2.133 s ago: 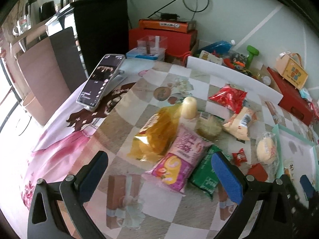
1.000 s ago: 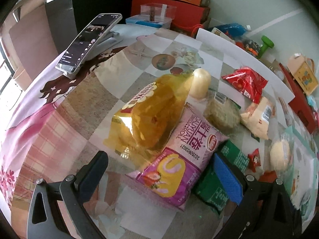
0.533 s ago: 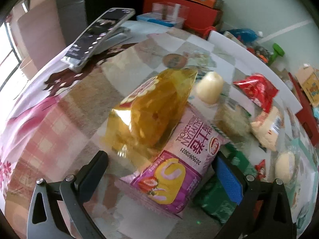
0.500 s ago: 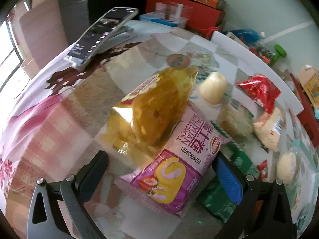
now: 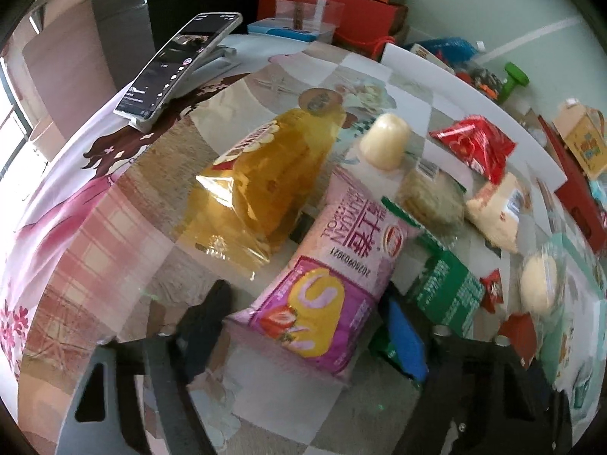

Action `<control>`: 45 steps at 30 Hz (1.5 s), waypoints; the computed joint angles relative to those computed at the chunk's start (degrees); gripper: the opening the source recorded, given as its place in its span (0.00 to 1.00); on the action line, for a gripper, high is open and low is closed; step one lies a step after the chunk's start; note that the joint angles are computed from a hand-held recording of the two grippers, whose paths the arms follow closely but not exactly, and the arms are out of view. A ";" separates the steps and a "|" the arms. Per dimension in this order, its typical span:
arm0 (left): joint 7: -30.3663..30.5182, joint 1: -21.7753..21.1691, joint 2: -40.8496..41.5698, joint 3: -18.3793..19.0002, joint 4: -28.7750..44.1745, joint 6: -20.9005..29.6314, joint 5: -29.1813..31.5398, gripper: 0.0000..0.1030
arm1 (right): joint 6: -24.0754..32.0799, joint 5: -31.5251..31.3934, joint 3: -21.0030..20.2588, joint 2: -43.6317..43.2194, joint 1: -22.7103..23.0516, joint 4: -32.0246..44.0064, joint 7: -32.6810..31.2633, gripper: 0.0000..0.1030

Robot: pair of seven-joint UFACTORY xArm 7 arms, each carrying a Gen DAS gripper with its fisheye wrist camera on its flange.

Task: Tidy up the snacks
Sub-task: 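Move left tool to pink strawberry roll bag while right tool approaches red box pack, then close left tool on pink bag while right tool grips red box pack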

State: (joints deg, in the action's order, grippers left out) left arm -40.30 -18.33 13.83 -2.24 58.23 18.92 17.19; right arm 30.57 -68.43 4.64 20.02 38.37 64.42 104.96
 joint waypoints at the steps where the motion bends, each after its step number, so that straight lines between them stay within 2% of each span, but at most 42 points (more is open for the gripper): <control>1: 0.62 0.17 -0.13 -0.40 -0.17 0.01 -0.53 0.73 | 0.37 0.27 0.07 0.17 0.07 0.21 -0.33 0.92; 3: 1.51 0.30 -0.37 -0.88 -0.54 -0.16 -1.33 0.71 | 0.83 0.89 0.00 0.29 0.05 0.29 -0.32 0.91; 5: 2.51 0.49 -0.55 -1.35 -0.70 -0.23 -2.32 0.66 | 1.77 1.36 -0.15 0.17 0.20 0.17 0.21 0.85; 9: 5.13 1.11 -0.83 -2.25 -1.23 -0.86 -5.08 0.65 | 3.18 1.64 -0.10 -0.32 0.17 -0.20 1.05 0.79; 12: 5.09 0.44 -0.71 -1.87 -1.14 -0.76 -4.70 0.65 | 3.60 1.81 0.16 -0.88 -0.13 -0.74 1.10 0.70; 14: 5.15 0.22 -0.65 -1.76 -1.09 -0.71 -4.63 0.65 | 4.09 2.08 0.39 -1.29 -0.31 -1.12 0.89 0.61; 17: 5.07 -0.05 -0.53 -1.57 -1.01 -0.65 -4.34 0.64 | 4.29 2.47 0.70 -1.94 -0.72 -1.85 0.90 0.55; 29: 6.27 0.32 -1.05 -1.77 -1.93 -2.49 -5.02 0.59 | 3.06 2.37 1.54 -3.55 -1.47 -3.79 1.14 0.48; 38: 6.72 0.16 -2.71 -1.62 -3.20 -4.84 -4.66 0.58 | -3.68 -4.56 1.64 -6.32 -3.28 -6.90 8.99 0.45; 45: 5.86 0.43 -4.35 -1.37 -4.31 -6.50 -3.93 0.58 | -2.99 -9.03 3.06 -7.89 -3.92 -7.47 12.72 0.45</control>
State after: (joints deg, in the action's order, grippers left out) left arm -34.44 -17.90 9.48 -3.62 53.91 12.42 13.26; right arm 27.59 -77.46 7.70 12.13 34.45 56.95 117.68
